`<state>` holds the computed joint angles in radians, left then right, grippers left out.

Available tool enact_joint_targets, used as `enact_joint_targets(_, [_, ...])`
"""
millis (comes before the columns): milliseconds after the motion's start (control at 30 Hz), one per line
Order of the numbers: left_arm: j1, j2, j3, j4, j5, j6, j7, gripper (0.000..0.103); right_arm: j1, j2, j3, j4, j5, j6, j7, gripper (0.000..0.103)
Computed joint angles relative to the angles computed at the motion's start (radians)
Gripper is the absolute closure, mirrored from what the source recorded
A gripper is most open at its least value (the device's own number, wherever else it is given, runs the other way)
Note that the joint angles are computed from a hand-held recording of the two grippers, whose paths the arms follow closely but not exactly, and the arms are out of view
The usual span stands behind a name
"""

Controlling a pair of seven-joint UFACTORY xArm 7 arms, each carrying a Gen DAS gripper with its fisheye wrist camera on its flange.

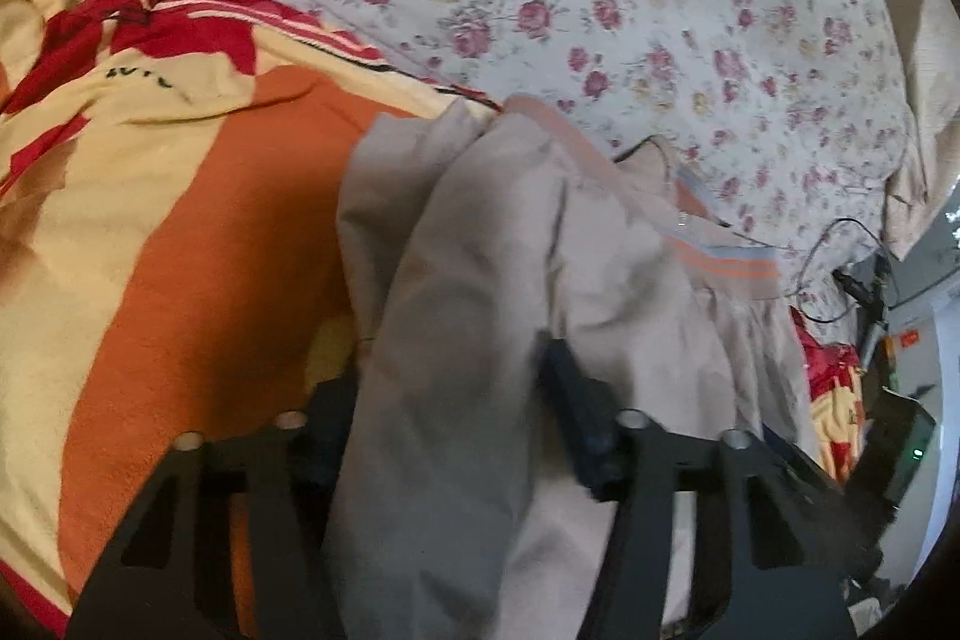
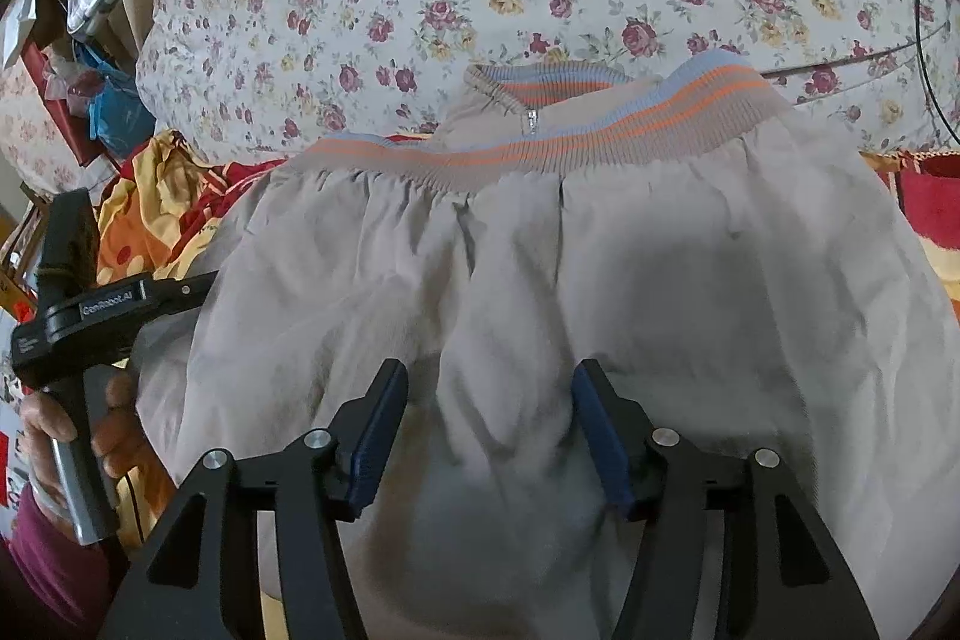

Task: Fold large clothes

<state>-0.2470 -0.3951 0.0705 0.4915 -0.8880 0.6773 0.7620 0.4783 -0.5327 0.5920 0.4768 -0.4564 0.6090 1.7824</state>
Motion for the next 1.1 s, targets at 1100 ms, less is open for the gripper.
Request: enact_joint_targets(1100, [-0.019,-0.009,-0.007,-0.026,0.079,-0.068,-0.116,0.031,-0.044,-0.013,0.034,0.013,-0.082,-0.01,0.044,0.047])
